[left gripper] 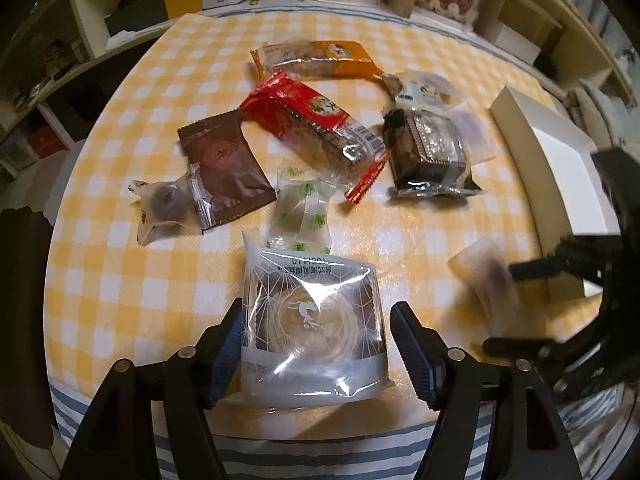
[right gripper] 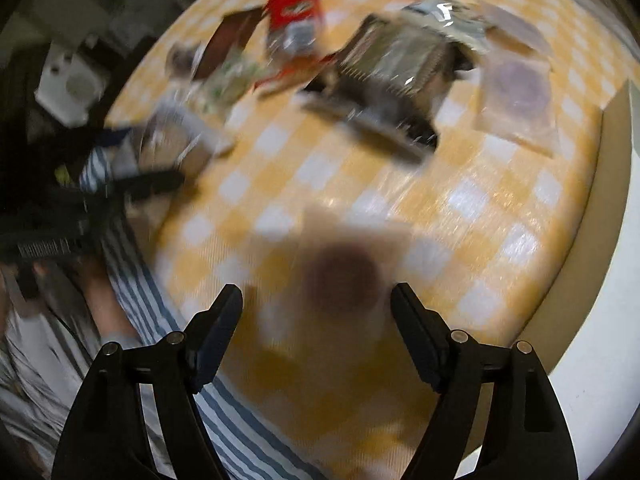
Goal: Organize snacks
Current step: 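Carry the round cake with the left tool while the right tool carries the donut packet to the tray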
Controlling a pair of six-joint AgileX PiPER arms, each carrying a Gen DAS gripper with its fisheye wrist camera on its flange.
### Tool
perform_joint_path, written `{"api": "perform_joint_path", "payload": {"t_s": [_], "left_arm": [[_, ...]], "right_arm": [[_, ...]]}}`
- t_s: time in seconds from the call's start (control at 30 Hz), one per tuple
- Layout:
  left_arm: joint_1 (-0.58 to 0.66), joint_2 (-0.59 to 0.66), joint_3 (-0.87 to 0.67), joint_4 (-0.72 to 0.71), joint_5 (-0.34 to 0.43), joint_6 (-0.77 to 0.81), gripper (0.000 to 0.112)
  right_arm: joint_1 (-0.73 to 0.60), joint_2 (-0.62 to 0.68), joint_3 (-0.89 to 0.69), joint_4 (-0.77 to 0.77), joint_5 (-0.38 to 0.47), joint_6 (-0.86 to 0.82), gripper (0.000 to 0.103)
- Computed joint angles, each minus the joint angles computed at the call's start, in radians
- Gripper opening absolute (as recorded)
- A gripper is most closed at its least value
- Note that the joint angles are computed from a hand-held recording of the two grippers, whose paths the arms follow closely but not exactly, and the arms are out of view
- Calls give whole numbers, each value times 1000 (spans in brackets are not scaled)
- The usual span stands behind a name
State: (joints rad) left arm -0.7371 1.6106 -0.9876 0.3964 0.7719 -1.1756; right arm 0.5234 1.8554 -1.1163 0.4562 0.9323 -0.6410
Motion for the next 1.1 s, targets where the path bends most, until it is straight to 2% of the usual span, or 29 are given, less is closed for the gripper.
{"api": "perform_joint_path", "payload": {"t_s": [0.2, 0.37, 0.4, 0.57, 0.7, 0.97, 1.1], "left_arm": [[-18, 17, -12, 23, 22, -56, 70], [-24, 63, -41, 21, 45, -50, 66], [-22, 70, -43, 19, 46, -49, 65], [-11, 67, -35, 8, 26, -45, 63], [-18, 33, -18, 25, 11, -67, 62], [-104, -82, 1, 212, 35, -240, 62], [-165, -130, 1, 296, 86, -322, 62]], "right_arm": [[79, -23, 27, -93, -95, 261, 76], [152, -34, 34, -226, -161, 464, 62], [163, -38, 39, -237, -171, 491, 57], [190, -50, 56, -266, -202, 560, 53], [175, -94, 92, -257, -214, 550, 50], [166, -225, 109, -274, -264, 636, 49], [143, -302, 124, -278, -298, 663, 49]]}}
